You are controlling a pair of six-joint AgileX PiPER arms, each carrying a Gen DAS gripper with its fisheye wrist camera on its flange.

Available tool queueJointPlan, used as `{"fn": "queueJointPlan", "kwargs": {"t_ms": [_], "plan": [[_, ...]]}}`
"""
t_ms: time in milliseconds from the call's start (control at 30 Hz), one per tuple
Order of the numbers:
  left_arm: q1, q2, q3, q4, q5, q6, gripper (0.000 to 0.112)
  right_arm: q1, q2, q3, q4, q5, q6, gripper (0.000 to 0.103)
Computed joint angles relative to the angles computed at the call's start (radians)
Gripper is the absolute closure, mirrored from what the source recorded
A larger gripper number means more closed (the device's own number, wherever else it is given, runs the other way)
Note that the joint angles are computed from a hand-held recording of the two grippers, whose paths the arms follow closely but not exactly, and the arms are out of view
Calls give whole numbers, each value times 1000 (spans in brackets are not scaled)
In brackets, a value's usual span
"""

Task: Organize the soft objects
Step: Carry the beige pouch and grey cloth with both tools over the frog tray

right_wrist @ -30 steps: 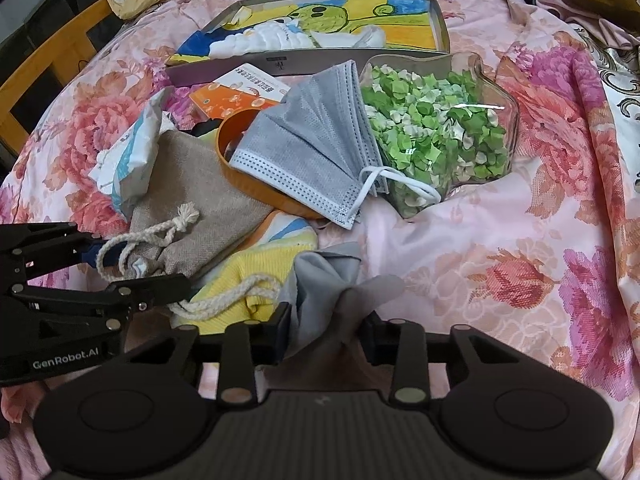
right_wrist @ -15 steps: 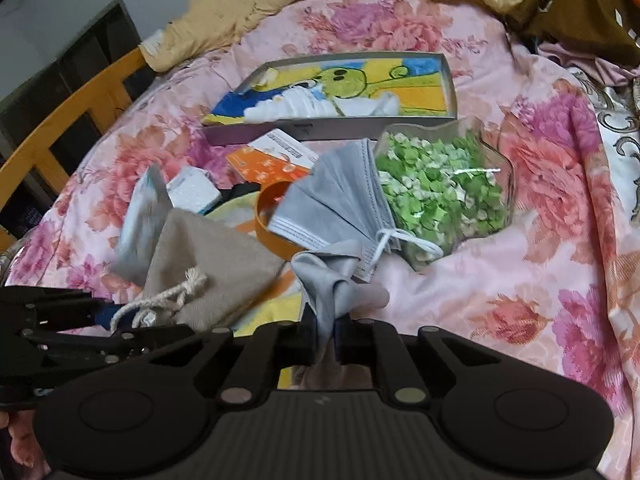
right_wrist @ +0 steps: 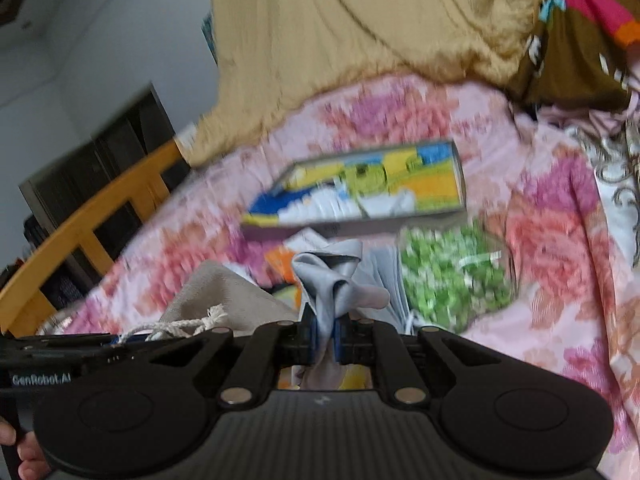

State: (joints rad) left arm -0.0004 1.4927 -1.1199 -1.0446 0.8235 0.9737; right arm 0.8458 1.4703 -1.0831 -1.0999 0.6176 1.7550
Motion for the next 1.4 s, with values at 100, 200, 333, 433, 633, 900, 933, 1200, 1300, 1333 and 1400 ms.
{"fn": "queueJointPlan", "kwargs": {"t_ms": [100, 200, 333, 433, 633, 900, 933, 1200, 1300, 1333, 1400], "plan": [[7, -17, 20, -61, -34, 44, 79, 17, -9, 17, -109, 5, 85, 94], [24, -25, 33, -137, -36, 91, 79, 33, -12, 24, -185, 17, 142, 94], [28, -18, 23, -224, -48, 160, 79, 11, -1, -2, -238, -4, 129, 94], [-4, 23, -44, -237, -85, 152, 79, -37, 30, -53, -222, -39, 43, 94], [-66, 154, -197, -289, -190, 157, 79, -169, 123, -143, -246, -155, 23, 94], [-127, 403, -470, -270, -275, 105, 79, -328, 289, -306, -333, -284, 102, 94], [-129, 438, -514, -259, -276, 86, 79, -344, 318, -341, -321, -293, 86, 94], [-120, 770, -940, -220, -246, -84, 79, -450, 570, -689, 165, -317, -389, 94], [-115, 893, -1130, -77, -224, -275, 79, -464, 671, -860, 413, -232, -653, 93], [-111, 937, -1202, -33, -203, -341, 79, -466, 703, -913, 468, -199, -717, 94], [-104, 1026, -1343, 16, -170, -447, 79, -463, 759, -1002, 514, -127, -785, 94]]}}
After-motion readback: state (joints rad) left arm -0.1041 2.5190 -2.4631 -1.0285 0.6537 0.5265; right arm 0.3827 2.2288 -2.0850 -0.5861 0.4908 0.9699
